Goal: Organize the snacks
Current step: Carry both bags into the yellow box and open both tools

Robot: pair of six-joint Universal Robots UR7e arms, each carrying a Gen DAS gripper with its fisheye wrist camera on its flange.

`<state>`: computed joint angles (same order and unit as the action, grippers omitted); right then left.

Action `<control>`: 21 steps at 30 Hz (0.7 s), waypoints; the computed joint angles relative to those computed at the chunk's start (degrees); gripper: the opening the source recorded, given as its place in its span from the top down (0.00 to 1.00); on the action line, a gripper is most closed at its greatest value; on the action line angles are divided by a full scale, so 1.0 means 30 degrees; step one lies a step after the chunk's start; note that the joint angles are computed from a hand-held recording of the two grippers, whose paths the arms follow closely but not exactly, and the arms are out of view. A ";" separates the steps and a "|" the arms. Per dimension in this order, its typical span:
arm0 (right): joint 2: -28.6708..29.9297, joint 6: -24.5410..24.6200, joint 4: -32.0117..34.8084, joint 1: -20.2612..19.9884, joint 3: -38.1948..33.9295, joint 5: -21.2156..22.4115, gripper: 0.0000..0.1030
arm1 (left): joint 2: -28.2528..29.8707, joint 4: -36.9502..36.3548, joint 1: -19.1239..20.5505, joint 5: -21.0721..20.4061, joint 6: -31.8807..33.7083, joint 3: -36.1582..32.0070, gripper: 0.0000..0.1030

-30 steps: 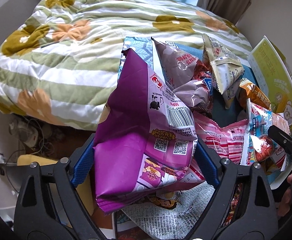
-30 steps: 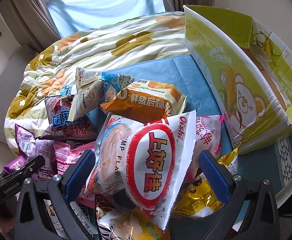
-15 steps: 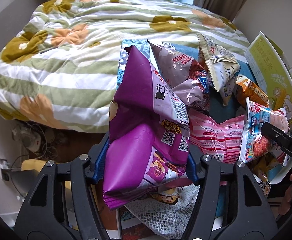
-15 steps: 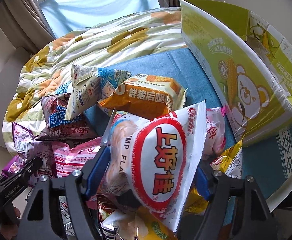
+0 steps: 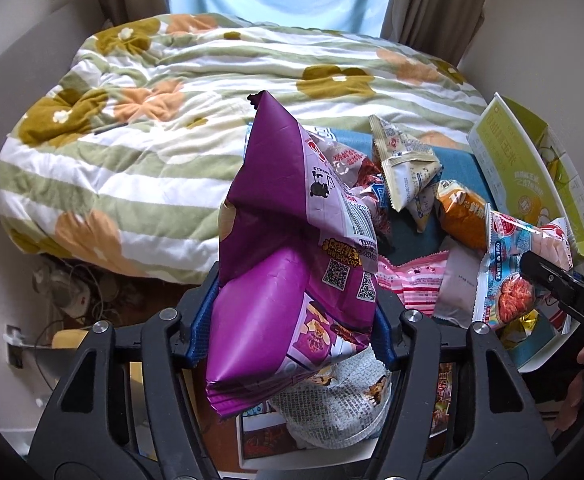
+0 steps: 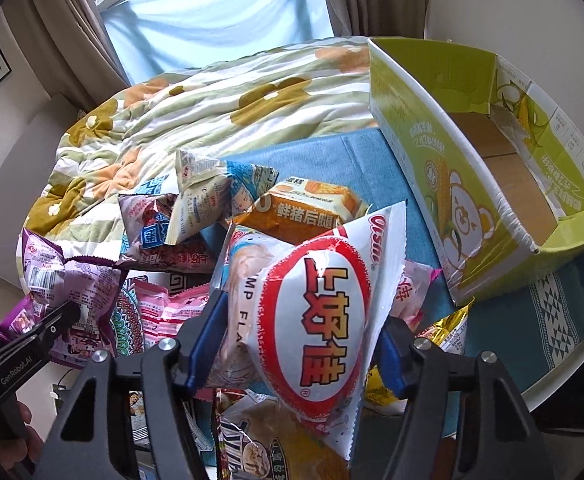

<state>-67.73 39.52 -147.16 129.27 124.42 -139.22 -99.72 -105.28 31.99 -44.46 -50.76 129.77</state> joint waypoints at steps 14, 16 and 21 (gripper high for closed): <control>-0.3627 -0.4806 -0.0757 0.0082 -0.0369 0.1056 0.40 | 0.2222 0.1350 -0.3244 0.1915 -0.4138 -0.1927 0.43; -0.4231 -0.5940 -0.0777 -0.0226 -0.0405 0.1182 0.40 | 0.3301 0.1089 -0.3559 0.2181 -0.4756 -0.2457 0.43; -0.6221 -0.8919 -0.0016 -0.1727 -0.0698 0.2159 0.40 | 0.6871 -0.1101 -0.3994 0.2308 -0.4820 -0.4249 0.43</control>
